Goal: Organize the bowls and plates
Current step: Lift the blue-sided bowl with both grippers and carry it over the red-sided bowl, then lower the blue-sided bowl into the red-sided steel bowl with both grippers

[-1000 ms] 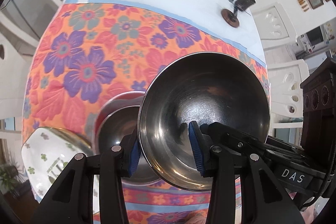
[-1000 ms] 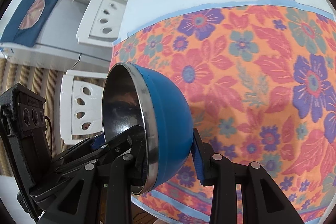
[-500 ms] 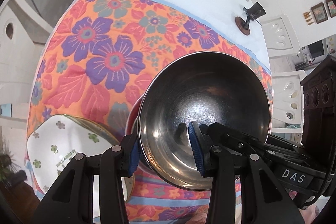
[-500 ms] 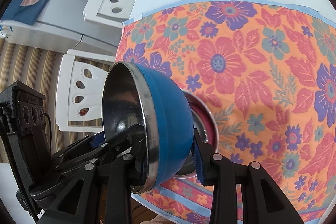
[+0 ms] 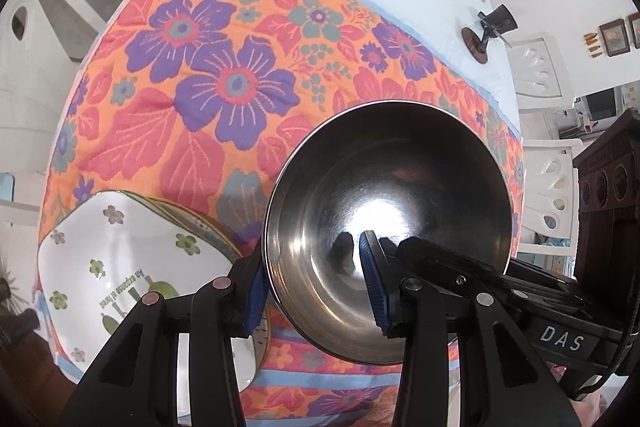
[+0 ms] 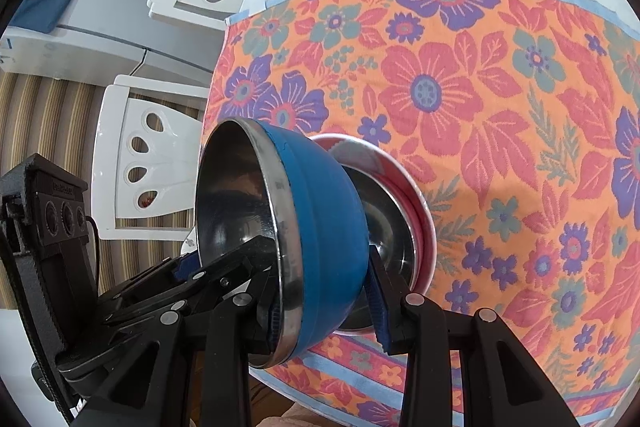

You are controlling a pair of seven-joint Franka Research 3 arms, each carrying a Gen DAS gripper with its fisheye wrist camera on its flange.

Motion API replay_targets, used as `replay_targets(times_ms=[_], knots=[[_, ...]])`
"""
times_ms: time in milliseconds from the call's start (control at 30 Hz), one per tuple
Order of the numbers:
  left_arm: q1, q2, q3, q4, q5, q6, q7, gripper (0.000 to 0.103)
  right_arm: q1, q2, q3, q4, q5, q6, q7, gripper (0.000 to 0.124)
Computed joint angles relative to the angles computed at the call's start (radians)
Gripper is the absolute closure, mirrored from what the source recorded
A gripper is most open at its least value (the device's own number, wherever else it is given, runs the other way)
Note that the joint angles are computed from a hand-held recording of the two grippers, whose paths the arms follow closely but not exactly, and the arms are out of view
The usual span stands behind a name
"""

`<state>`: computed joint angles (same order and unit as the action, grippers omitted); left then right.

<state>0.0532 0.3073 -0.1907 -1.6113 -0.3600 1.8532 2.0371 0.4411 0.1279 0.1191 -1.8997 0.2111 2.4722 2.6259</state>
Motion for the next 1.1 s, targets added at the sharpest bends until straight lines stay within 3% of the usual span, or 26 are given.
replay_targets(times_ms=[567, 1100], knots=[[0.014, 0.027, -0.002, 0.009, -0.011, -0.030, 0.003, 0.063, 0.006, 0.013, -0.004, -0.012, -0.004, 0.004, 0.041, 0.078], [0.013, 0.028, -0.003, 0.013, -0.004, -0.040, 0.004, 0.062, -0.004, -0.025, 0.001, -0.046, 0.005, 0.008, 0.060, 0.077]])
